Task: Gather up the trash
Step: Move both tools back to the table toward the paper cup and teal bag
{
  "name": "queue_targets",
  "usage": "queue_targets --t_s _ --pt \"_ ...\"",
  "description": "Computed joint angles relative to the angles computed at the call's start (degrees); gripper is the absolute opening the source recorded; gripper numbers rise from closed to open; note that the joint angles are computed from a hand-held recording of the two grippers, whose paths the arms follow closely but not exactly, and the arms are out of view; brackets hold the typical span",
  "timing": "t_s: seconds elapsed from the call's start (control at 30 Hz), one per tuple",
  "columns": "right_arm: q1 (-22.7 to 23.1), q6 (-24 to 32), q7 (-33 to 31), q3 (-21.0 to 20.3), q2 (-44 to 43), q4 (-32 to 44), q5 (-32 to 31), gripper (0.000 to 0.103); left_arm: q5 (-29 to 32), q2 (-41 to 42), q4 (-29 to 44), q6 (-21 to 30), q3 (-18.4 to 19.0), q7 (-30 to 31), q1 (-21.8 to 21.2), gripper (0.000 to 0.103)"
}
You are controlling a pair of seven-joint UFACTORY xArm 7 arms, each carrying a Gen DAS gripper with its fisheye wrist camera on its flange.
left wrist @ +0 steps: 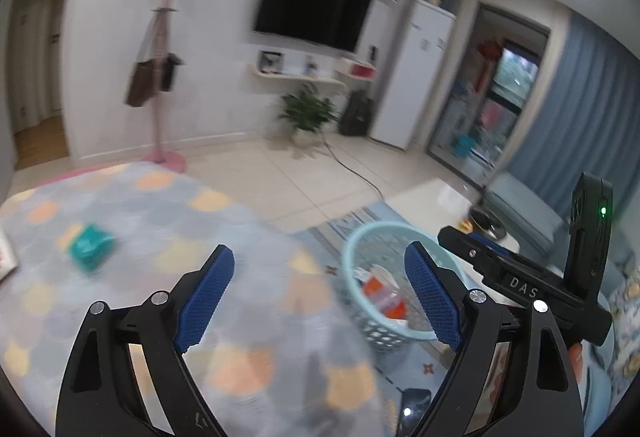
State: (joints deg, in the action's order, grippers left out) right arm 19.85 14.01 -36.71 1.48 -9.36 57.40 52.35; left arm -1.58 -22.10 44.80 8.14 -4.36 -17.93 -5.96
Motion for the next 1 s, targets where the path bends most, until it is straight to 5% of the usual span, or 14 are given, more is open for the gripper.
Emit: queue_targets --t_s 0.33,0.6,0.7,1.0 --pt "5.2 0.0 7.9 6.8 2.4 4.1 -11.1 0.066 2.4 -17.1 -10.5 3.8 4.0 -1.8 11.7 0.089" --pt "8.4 4.7 24.7 13.1 12.5 14.1 -35.0 0.065 0.0 -18.8 -12.0 6.4 14.1 4.4 17.8 0.089" --pt "11.1 5.7 34.4 12.5 17.9 18.9 -44.7 0.049 -1.3 -15.3 -10.5 6.5 17.2 6.8 19.8 0.089" --pt "11.7 14.8 36.3 14.8 30.7 33.6 -42.5 0.049 -20.0 -0.8 -0.8 11.0 33.7 21.9 10.2 0.089"
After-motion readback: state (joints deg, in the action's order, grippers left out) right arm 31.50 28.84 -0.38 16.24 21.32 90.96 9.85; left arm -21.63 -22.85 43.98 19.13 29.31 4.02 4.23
